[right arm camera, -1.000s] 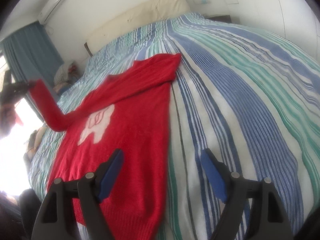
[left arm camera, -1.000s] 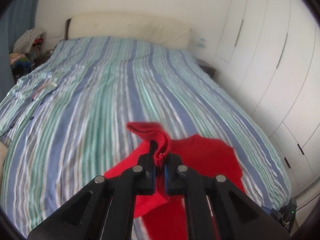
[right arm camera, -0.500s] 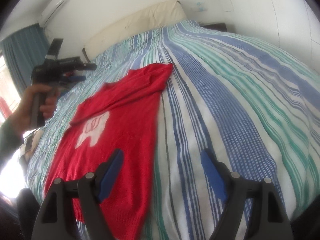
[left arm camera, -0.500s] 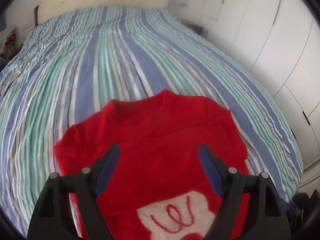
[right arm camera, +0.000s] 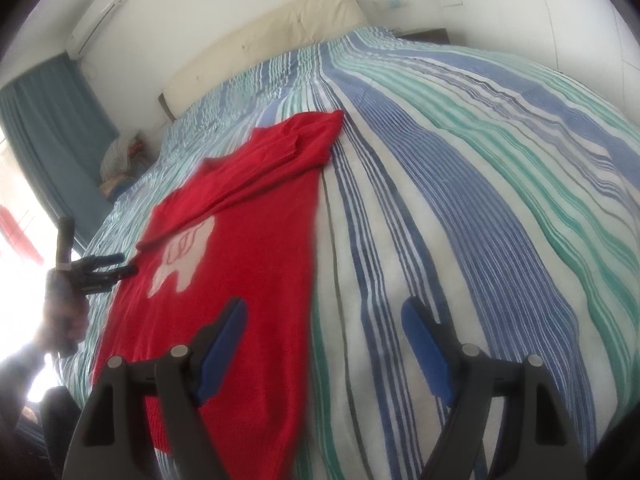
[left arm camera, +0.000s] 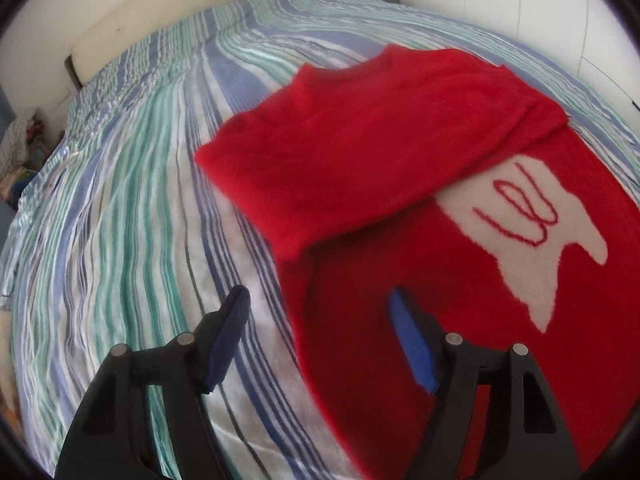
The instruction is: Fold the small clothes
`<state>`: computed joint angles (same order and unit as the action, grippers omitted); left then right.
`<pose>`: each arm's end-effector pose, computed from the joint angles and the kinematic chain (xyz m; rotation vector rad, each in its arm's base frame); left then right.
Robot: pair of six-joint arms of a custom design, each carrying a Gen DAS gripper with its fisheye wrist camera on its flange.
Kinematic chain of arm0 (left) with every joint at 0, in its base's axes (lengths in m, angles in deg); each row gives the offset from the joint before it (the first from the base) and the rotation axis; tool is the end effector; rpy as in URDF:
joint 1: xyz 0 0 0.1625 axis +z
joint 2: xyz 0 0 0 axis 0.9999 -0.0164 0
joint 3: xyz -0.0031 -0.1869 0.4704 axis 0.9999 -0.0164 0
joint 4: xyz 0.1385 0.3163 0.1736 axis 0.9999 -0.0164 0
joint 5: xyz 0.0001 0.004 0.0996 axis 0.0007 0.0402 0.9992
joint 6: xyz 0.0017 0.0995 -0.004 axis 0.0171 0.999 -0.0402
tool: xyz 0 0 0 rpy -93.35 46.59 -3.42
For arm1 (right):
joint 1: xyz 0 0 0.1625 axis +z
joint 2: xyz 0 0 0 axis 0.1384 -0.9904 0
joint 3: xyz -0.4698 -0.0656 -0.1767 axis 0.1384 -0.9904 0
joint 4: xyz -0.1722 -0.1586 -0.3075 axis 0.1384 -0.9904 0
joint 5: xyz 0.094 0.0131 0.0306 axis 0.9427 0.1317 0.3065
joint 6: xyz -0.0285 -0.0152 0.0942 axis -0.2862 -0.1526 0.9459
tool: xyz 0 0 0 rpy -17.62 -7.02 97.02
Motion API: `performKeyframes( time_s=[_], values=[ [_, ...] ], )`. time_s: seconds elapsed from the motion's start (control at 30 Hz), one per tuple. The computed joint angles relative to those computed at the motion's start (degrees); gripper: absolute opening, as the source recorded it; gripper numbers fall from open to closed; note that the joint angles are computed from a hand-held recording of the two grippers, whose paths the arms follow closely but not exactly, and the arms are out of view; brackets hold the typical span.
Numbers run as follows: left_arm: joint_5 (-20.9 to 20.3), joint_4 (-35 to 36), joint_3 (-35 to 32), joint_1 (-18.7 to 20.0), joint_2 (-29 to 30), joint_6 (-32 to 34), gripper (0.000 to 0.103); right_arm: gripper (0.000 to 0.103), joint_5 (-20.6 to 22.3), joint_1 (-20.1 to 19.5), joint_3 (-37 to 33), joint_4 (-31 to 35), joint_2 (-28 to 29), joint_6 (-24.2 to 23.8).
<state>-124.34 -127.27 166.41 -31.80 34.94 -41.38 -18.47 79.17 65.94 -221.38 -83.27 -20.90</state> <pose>-0.2343 -0.7629 0.1412 0.5390 2.1358 -0.6170 0.0799 -0.6504 0.3682 0.3800 -2.6132 0.8916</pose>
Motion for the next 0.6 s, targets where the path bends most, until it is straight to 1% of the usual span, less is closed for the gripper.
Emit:
performKeyframes(
  time_s=[0.03, 0.07, 0.1, 0.13, 0.17, 0.2, 0.27, 0.33, 0.4, 0.43, 0.47, 0.53, 0.57, 0.6],
  values=[
    [1.92, -4.02, -0.65, -0.02, 1.34, 1.9, 0.072, 0.079, -0.1, 0.07, 0.11, -0.48, 0.05, -0.14],
    [3.97, -8.89, -1.35, -0.03, 2.74, 4.69, 0.068, 0.079, -0.17, 0.13, 0.38, -1.17, 0.06, -0.48],
    [5.97, -12.66, -2.2, 0.07, 3.93, 6.98, 0.047, 0.079, -0.26, 0.19, 0.74, -1.87, -0.02, -0.93],
    [8.29, -14.19, -2.86, 0.12, 4.69, 7.28, 0.027, 0.079, -0.41, 0.23, 0.89, -2.23, -0.06, -1.33],
    [8.97, -14.12, -2.65, 0.35, 4.58, 5.63, 0.01, 0.078, -0.57, 0.22, 1.04, -2.46, -0.1, -1.56],
    [8.47, -15.53, -1.59, 0.61, 4.07, 4.89, 0.009, 0.079, -0.68, 0.16, 1.14, -2.54, -0.16, -1.54],
    [10.03, -18.81, 0.54, 0.73, 3.67, 5.27, 0.007, 0.079, -0.61, -0.1, 1.11, -2.08, -0.37, -0.97],
    [8.73, -16.55, 2.7, 1.14, 1.92, 0.25, 0.007, 0.078, -0.14, -0.47, 1.0, -1.52, -0.66, -0.26],
    [6.81, -14.27, 3.32, 1.52, 0.61, -4.0, 0.007, 0.079, 0.7, -0.79, 0.55, -0.25, -0.77, 0.67],
    [4.98, -10.45, 3.01, 1.88, -0.21, -7.2, 0.007, 0.079, 1.26, -0.94, 0.27, 0.7, -0.8, 1.25],
    [4.32, -8.52, 3.02, 1.98, -0.75, -9.02, 0.012, 0.079, 1.9, -1.08, 0.03, 1.59, -0.83, 1.79],
    [2.22, -6.68, 3.99, 1.91, -2.14, -11.58, 0.026, 0.079, 2.87, -1.11, -0.15, 2.47, -0.9, 2.07],
    [1.77, -5.59, 5.06, 1.68, -3.1, -13.39, 0.046, 0.078, 3.02, -0.99, -0.11, 2.45, -0.93, 1.74],
    [1.32, -5.6, 6.43, 1.45, -4.1, -14.28, 0.063, 0.078, 3.04, -0.9, 0.08, 2.11, -1.05, 1.27]
  ],
)
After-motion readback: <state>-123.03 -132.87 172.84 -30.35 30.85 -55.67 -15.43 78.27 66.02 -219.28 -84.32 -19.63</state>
